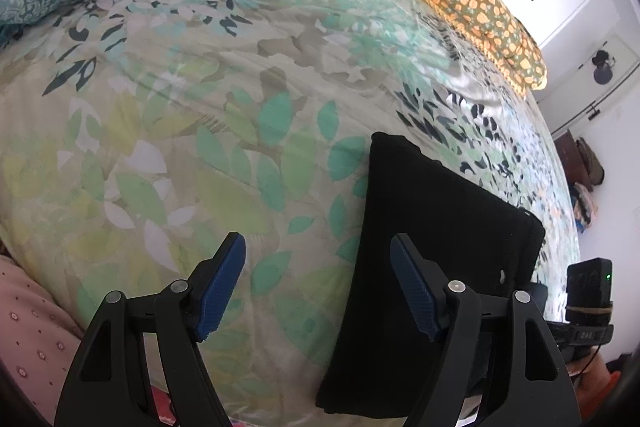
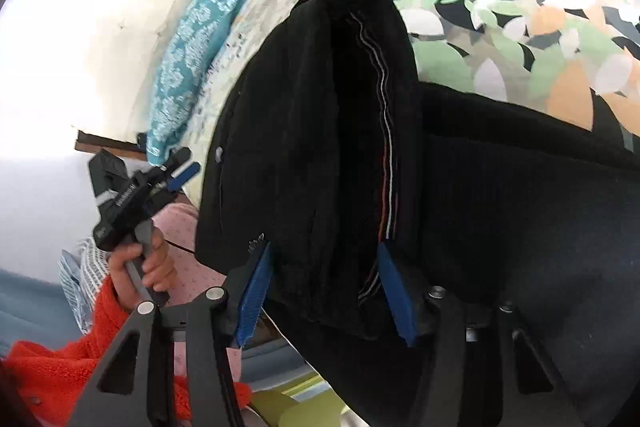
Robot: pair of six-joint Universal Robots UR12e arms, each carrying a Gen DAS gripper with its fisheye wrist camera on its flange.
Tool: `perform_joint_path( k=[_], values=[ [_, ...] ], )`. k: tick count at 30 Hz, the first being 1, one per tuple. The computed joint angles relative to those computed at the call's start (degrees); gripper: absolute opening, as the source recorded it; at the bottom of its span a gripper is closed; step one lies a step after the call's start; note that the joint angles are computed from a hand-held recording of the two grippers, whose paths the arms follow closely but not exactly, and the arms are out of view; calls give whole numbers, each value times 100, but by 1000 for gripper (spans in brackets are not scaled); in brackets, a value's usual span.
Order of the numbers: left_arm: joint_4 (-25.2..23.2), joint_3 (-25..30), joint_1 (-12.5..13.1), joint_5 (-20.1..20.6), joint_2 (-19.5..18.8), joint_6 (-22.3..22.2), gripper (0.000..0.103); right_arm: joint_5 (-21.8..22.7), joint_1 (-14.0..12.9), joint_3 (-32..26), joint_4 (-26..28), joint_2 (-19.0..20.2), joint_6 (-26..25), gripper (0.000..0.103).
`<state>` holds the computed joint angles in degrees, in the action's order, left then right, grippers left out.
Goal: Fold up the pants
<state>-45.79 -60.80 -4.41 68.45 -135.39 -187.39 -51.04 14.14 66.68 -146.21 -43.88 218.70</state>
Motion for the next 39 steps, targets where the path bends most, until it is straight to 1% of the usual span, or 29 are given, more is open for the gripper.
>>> perform_joint_path(
  k=[2, 3, 4, 5, 6, 7, 8, 10, 11, 12, 16, 20, 24, 26, 28, 30, 31, 32, 33, 35, 37, 38, 39],
  values=[
    [-54, 16, -5, 0, -10, 23, 76, 129, -4, 37, -281, 42, 280, 62],
    [-97, 35, -9, -1, -20, 39, 76, 106, 4, 10, -283, 59, 327, 62],
    [-129, 51, -14, 4, -31, 52, 76, 7, 23, -19, -200, 51, 250, 62],
    [-165, 68, -22, 23, -40, 75, 76, -128, 44, -71, -97, 37, 188, 57],
    [-183, 76, -30, 45, -44, 98, 76, -278, 79, -98, -119, 27, 234, 30],
    [-190, 75, -37, 74, -41, 129, 76, -441, 96, -42, -272, -25, 442, 22],
    [-182, 63, -40, 94, -32, 148, 76, -496, 103, -46, -474, -36, 636, 19],
    [-147, 32, -36, 97, -11, 169, 76, -517, 85, 136, -1198, -152, 941, 15],
    [-115, 8, -31, 93, 6, 171, 76, -536, 74, 232, -1524, -230, 1060, 14],
    [-81, -12, -26, 86, 19, 167, 76, -580, 67, 304, -1703, -308, 1116, 13],
    [28, -57, -17, 38, 45, 134, 76, -817, 49, 623, -1997, -686, 1057, 13],
    [21, -67, -38, 42, 63, 241, 76, -1061, 8, 1093, -2365, -1062, 1152, 13],
    [91, -155, -54, 2, 137, 405, 76, -1417, -8, 1701, -2479, -1501, 1205, 13],
    [152, -205, -62, -26, 174, 495, 77, -1577, -47, 2088, -2564, -1714, 1382, 13],
    [192, -228, -83, -26, 191, 585, 77, -1813, -69, 2495, -2606, -1887, 1731, 13],
    [169, -221, -114, -8, 192, 700, 77, -2035, -75, 2686, -2429, -1954, 1965, 13],
    [126, -202, -134, 10, 184, 772, 77, -2125, -70, 2777, -2246, -1966, 2071, 13],
    [74, -187, -161, 36, 179, 869, 77, -2155, -85, 2833, -2065, -1976, 2084, 13],
    [50, -182, -178, 51, 179, 933, 77, -2260, -57, 2833, -1842, -1959, 2069, 13],
    [9, -201, -234, 130, 200, 1170, 77, -2488, 9, 2797, -1573, -1918, 2032, 14],
    [30, -264, -281, 207, 247, 1384, 77, -2634, 32, 2781, -1549, -1907, 2102, 23],
    [29, -304, -316, 250, 284, 1547, 77, -2644, 23, 2745, -1429, -1934, 2084, 25],
    [33, -335, -335, 271, 311, 1634, 77, -2780, 41, 2673, -1222, -1982, 1939, 27]
  ],
)
